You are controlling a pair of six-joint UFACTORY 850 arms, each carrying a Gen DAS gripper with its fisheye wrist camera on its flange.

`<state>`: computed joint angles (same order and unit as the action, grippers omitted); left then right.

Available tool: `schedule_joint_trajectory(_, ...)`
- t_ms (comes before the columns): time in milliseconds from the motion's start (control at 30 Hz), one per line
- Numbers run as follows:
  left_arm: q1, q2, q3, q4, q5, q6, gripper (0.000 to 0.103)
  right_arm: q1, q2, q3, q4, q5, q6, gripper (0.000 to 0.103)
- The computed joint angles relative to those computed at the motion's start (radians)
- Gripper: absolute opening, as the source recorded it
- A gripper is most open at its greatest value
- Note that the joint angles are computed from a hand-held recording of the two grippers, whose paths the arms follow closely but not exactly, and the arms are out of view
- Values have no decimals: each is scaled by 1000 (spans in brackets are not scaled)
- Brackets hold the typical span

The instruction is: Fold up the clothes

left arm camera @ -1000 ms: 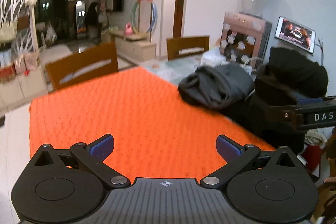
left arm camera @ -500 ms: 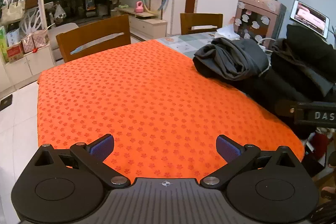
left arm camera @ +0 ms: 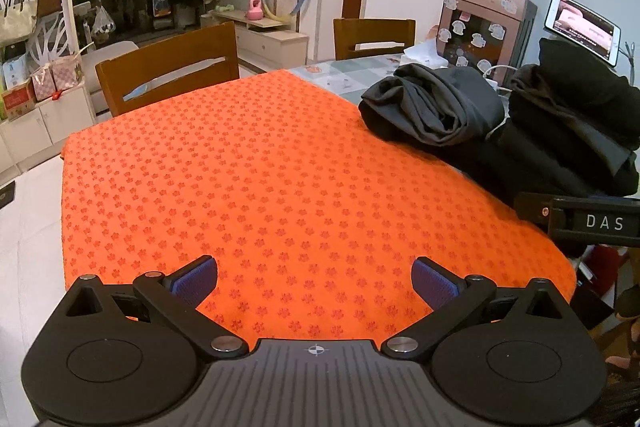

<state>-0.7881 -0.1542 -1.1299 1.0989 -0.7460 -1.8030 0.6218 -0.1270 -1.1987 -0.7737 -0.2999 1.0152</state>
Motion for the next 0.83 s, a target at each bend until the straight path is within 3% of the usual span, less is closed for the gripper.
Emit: schedule_joint_trajectory(833, 28, 10, 22, 8, 90, 1, 103, 6, -21, -11, -41, -29, 55, 103)
